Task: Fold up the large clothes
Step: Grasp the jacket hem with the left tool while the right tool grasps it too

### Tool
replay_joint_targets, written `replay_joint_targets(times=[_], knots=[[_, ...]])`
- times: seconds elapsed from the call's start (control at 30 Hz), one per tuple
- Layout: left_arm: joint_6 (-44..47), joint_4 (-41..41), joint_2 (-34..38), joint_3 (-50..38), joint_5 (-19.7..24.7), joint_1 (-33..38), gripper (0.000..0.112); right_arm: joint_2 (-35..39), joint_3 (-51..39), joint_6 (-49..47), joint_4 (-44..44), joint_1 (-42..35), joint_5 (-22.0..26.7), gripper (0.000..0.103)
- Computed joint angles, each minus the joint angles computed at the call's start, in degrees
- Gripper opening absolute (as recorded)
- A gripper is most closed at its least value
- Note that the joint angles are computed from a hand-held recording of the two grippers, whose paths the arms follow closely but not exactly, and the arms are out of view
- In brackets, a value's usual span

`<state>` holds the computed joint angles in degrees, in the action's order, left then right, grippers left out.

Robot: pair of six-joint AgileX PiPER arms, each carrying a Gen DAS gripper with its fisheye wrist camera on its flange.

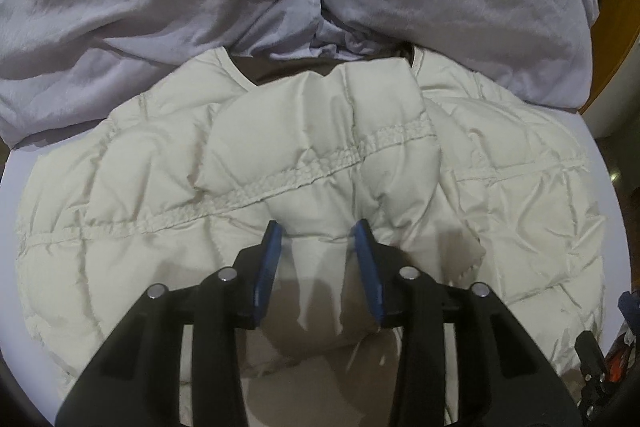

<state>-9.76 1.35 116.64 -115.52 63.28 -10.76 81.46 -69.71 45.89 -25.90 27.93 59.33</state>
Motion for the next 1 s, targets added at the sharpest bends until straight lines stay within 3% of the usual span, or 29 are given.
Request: replay_joint_targets(times=[0.07, 0.2, 0.4, 0.67, 0.8, 1.0], knots=[[0.26, -0.87, -3.38, 4.52, -2.15, 0.56, 0.053, -0.87, 0.5, -0.28, -0.03, 0.33, 0.2, 0.095], [2.06, -2.01, -13.93, 18.4, -8.75, 2.63, 0.061, -3.94, 2.66, -2.29, 1.48, -0.06, 0.08, 0.095], [5.27, -3.9, -31.83, 38.51, -13.64, 9.27, 0.063, -12.05, 9.69, -10.11, 6.49, -4.08, 0.29, 0.095], [9.54, -3.64, -53.19, 58.22, -10.92, 20.01, 0.063, -25.23, 19.29, -23.28, 15.62, -17.58, 2.91, 0.095], [15.41, -7.35, -60.24, 65.15, -8.81, 28.19, 0.063, -29.4, 22.61, -33.9, 23.02, -28.06, 4.0, 0.095], [26.63, -14.47, -65.23, 72.41, -6.08, 42.92, 0.063, -31.39, 26.04, -51.03, 37.01, -43.62, 6.41, 0.094]])
